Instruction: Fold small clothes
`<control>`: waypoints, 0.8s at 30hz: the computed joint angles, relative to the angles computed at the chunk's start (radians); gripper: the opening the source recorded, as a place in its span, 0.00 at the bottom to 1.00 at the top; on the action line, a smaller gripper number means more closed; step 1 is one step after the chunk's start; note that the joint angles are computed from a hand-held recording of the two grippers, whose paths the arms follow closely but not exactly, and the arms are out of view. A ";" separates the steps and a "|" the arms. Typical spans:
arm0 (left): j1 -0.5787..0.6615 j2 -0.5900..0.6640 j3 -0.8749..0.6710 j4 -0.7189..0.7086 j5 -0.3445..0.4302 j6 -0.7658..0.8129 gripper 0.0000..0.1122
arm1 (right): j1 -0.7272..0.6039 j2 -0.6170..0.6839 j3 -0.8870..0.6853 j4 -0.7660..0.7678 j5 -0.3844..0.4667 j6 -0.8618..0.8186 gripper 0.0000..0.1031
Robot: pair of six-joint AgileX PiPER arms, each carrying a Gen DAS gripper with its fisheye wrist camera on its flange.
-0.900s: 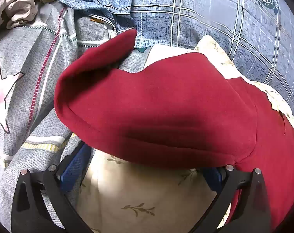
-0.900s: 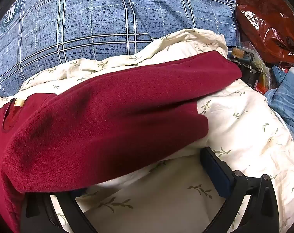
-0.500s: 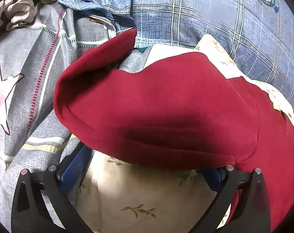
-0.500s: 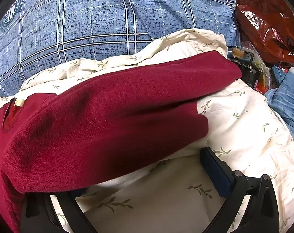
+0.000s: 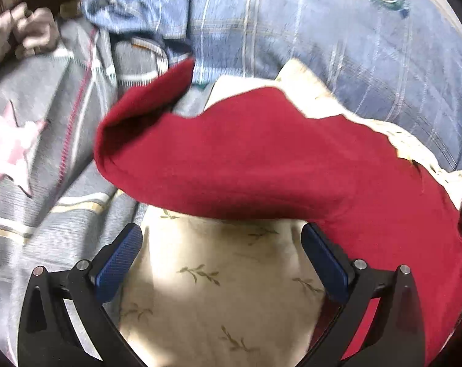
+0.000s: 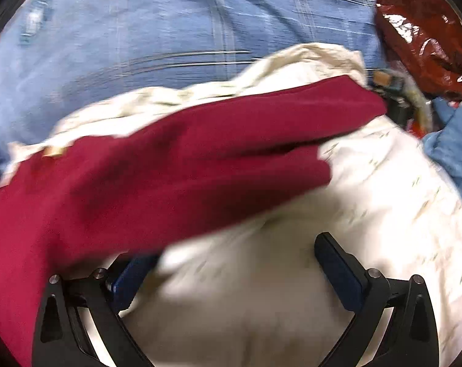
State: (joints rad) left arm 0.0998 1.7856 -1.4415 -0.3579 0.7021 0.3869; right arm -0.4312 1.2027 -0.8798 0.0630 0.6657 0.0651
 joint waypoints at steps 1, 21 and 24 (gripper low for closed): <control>-0.002 -0.023 0.020 -0.009 -0.012 0.022 0.92 | -0.006 -0.047 0.017 0.023 0.038 -0.006 1.00; -0.030 -0.165 0.130 -0.179 -0.081 0.253 0.92 | 0.884 0.047 -0.229 -0.405 0.089 0.913 1.00; -0.035 -0.161 0.133 -0.164 -0.101 0.249 0.92 | 0.938 0.153 -0.274 -0.484 0.086 0.972 1.00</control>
